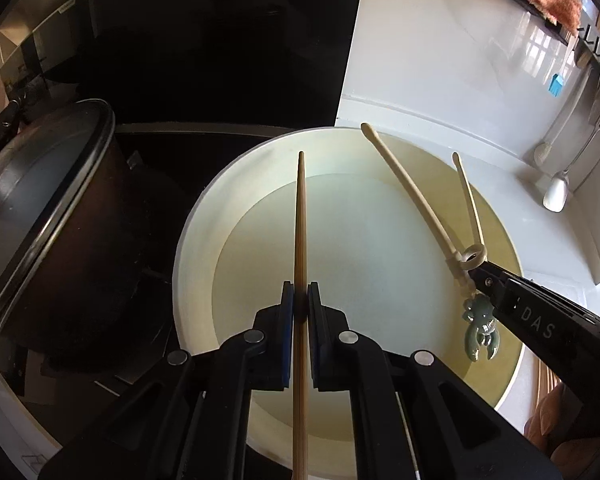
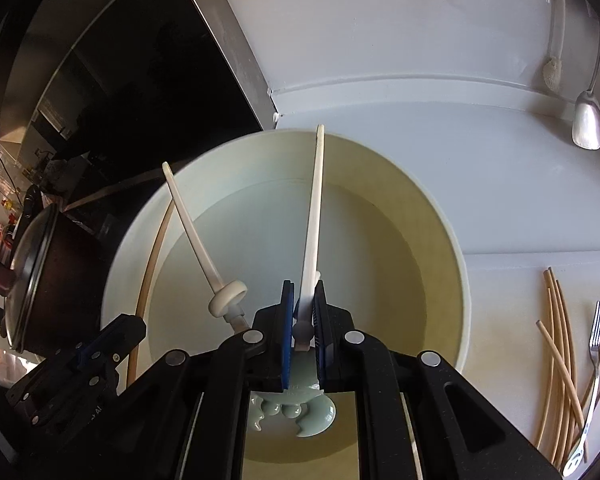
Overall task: Organize utensils
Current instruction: 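Carry the crab chopsticks with the right tool while the left tool carries its chopstick over the basin, then open the right tool over the basin while the left tool releases its chopstick into it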
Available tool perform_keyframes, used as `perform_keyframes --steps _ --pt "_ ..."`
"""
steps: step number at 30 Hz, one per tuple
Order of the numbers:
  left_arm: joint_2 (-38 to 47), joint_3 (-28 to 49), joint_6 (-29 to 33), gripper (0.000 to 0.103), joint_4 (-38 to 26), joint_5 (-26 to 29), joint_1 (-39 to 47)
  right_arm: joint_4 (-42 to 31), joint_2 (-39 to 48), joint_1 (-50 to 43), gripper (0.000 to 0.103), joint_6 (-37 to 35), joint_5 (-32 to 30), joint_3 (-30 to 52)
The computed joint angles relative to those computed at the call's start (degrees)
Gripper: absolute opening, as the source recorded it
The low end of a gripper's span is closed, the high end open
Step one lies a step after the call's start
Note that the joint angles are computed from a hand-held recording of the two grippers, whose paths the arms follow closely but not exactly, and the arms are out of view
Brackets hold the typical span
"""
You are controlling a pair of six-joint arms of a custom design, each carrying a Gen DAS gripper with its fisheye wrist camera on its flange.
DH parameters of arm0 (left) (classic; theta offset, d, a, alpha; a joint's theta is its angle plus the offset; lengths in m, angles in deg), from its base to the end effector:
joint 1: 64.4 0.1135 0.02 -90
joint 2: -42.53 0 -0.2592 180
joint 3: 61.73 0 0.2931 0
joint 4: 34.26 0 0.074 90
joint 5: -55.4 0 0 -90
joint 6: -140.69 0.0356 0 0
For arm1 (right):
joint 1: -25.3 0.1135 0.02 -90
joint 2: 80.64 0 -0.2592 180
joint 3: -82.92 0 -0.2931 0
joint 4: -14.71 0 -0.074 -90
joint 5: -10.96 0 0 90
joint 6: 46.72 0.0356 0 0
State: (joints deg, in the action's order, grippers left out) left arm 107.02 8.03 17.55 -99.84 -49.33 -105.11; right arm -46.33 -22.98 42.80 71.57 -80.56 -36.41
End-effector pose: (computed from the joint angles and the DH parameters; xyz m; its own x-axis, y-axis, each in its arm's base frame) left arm 0.1984 -0.1588 0.2802 -0.8440 0.0288 -0.5355 0.0883 0.9924 -0.0858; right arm 0.2210 0.0707 0.2549 -0.8612 0.2252 -0.4556 0.1070 0.9567 0.2708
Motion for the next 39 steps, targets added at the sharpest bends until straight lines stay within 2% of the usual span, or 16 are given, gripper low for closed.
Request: perform_keyframes --steps 7,12,20,23,25,26,27,28,30,34,35,39 --pt "3.3 -1.7 1.7 0.008 3.3 3.0 2.8 2.3 9.6 0.2 0.009 -0.7 0.7 1.4" --pt "5.7 -0.7 2.2 0.008 4.7 2.6 2.8 1.1 15.5 0.6 0.009 -1.9 1.8 4.9" --pt "9.2 0.4 2.2 0.012 4.1 4.9 4.2 -0.1 21.1 -0.6 0.012 -4.1 1.0 8.7" --pt "9.7 0.7 1.9 0.017 3.7 5.0 4.3 0.2 21.9 0.4 0.012 -4.0 1.9 9.1" --pt "10.1 1.2 1.9 0.025 3.2 4.8 4.4 0.1 22.3 0.4 0.020 -4.0 1.9 9.4" --pt "9.9 1.2 2.1 0.026 3.0 5.2 4.5 -0.1 21.1 1.3 0.033 -3.1 2.3 8.6" --pt "9.6 1.3 2.4 0.031 2.7 5.0 4.3 0.3 20.5 1.3 0.036 -3.0 2.6 8.3" --pt "9.2 1.5 2.2 0.046 2.3 4.1 3.9 0.6 19.8 1.2 0.036 -3.3 2.8 7.9" --pt "7.6 1.2 1.5 0.066 2.2 1.8 3.1 0.3 18.2 1.1 0.037 -4.1 3.6 7.8" --pt "6.4 1.9 1.6 0.067 0.7 0.8 3.0 -0.4 15.1 -0.5 0.037 -4.6 3.4 8.3" --pt "6.3 2.1 1.5 0.068 0.3 0.8 3.1 -0.4 14.3 -0.9 0.040 -4.5 3.2 8.3" --pt "4.5 2.4 0.4 0.079 -1.3 0.3 3.1 -0.9 10.1 -3.1 0.046 -5.2 1.7 7.6"
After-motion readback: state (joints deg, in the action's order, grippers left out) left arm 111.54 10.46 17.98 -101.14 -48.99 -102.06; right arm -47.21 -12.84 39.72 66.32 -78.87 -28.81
